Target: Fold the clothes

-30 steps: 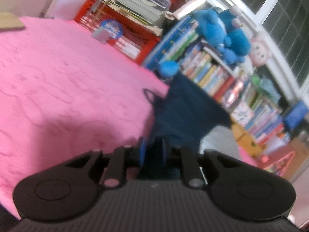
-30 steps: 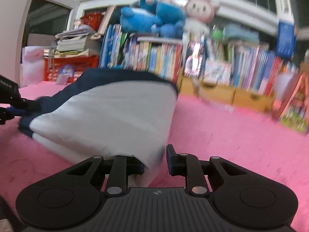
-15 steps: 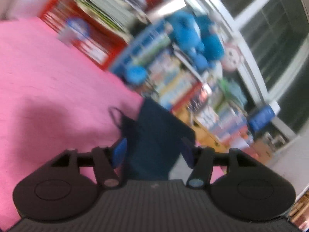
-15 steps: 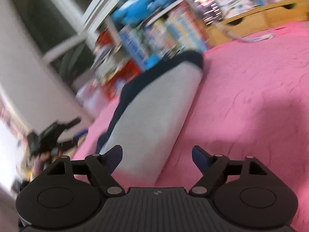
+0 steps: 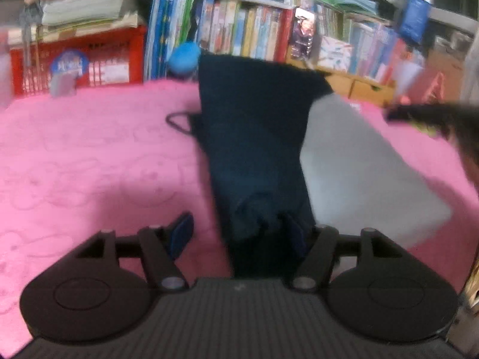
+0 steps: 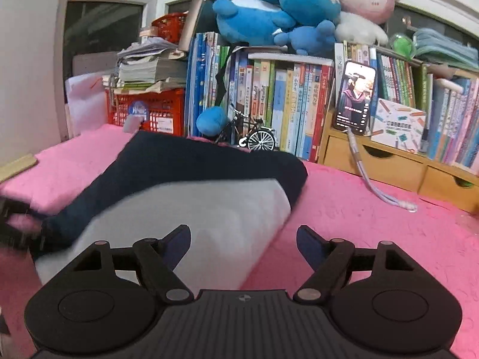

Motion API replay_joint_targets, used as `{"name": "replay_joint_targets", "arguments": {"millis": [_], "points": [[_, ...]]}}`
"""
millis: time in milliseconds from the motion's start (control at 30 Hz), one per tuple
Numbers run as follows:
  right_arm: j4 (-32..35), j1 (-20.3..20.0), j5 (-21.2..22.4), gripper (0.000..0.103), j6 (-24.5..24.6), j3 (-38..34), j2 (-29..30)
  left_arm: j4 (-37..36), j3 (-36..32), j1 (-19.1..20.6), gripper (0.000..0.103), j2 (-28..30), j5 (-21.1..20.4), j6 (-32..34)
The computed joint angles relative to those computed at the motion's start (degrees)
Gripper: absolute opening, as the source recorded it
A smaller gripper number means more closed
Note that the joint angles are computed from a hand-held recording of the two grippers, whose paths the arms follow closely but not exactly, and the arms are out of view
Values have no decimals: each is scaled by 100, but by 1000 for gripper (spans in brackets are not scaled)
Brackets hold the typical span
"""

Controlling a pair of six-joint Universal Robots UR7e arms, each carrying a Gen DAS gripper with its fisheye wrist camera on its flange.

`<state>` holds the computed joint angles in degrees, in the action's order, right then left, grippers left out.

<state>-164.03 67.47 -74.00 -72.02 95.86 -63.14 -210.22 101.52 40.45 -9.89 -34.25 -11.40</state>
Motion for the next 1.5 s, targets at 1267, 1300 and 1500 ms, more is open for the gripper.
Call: {"name": "replay_joint_targets", "arguments": {"millis": [1267,1300,1500], "points": [[1915,-104,566,67,1670,-2545,1673,6908,-7818,1546,80,1799,-3171,-376],[2007,-106,565,68,1739,-2607,1696,6845,-7825,1579,69,1798,-3233,-466],[2210,-108,542,70,1836,-2725,1727,6744,-7925,1799,47,1804,-3786,-743]]}}
